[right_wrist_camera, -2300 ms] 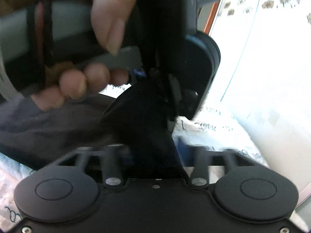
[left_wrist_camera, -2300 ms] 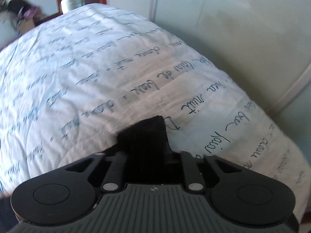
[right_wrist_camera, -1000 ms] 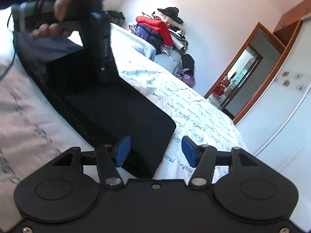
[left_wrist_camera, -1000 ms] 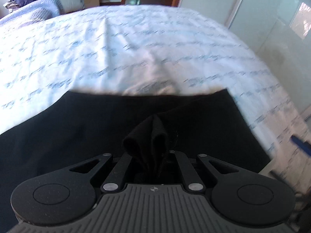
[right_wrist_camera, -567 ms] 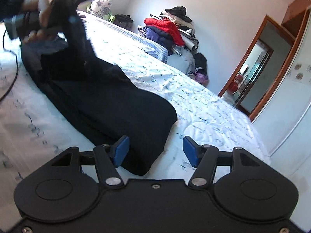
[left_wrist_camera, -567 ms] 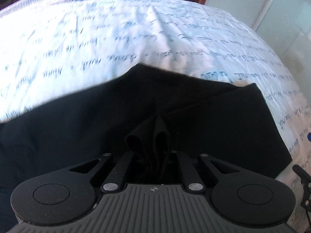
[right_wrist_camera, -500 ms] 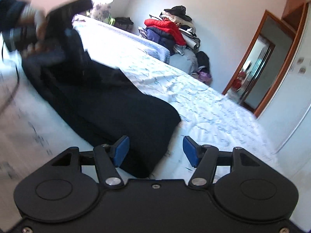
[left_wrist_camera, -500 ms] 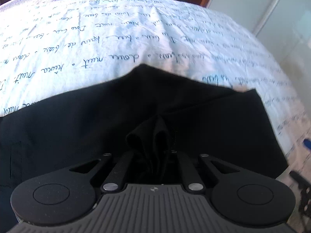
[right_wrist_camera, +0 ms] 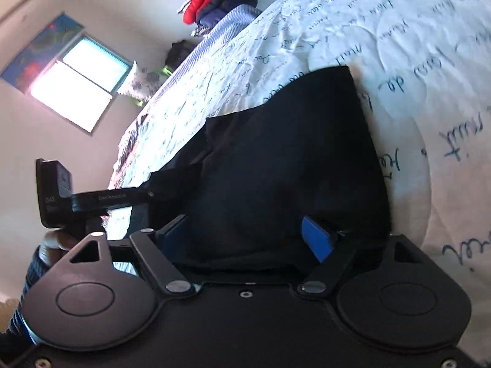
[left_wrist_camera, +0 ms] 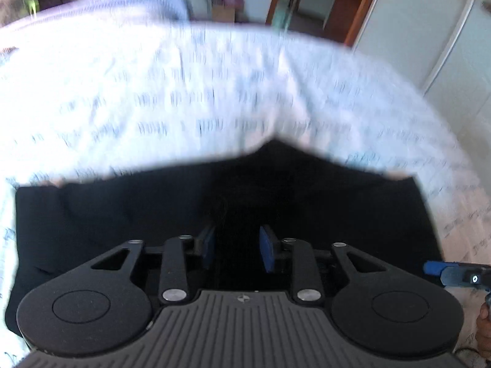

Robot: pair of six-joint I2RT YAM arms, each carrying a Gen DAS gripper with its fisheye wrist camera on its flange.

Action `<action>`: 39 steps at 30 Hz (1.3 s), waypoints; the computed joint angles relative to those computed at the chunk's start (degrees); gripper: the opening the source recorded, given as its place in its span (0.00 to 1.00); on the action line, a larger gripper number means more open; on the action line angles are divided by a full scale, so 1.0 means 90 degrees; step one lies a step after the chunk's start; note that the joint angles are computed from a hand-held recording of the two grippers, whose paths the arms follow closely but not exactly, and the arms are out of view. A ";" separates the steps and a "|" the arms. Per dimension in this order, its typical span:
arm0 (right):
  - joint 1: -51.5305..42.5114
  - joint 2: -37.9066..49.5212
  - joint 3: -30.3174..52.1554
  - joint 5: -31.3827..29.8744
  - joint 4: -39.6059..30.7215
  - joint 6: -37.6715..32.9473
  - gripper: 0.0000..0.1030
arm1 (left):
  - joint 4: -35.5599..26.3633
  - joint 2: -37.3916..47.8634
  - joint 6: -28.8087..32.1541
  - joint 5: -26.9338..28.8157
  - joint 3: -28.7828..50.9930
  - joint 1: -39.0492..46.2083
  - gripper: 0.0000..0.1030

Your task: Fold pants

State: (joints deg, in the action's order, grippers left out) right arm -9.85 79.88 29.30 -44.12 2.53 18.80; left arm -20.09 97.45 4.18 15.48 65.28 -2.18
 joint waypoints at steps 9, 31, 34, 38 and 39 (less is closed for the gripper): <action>0.0293 0.2922 0.0231 -0.1144 0.4854 0.4821 0.90 | 0.1411 0.0525 -0.1694 0.1527 -0.0918 -0.0166 0.36; 0.0770 0.1141 -0.0104 -0.0870 0.3966 0.3678 0.92 | 0.3439 -0.0830 -0.1019 0.1204 -0.3234 -0.0152 0.57; 0.1018 0.2140 0.0451 -0.0431 0.3775 0.3592 0.92 | 0.3886 -0.0949 -0.0925 0.0870 -0.3566 -0.0383 0.62; 0.1496 0.2059 0.0185 0.0292 0.3889 0.2901 0.83 | 0.4135 -0.1209 -0.0745 0.0680 -0.3938 -0.0454 0.69; 0.1606 0.1871 0.0316 0.0404 0.3422 0.2632 0.83 | 0.4168 -0.1279 -0.0702 0.0716 -0.4013 -0.0442 0.74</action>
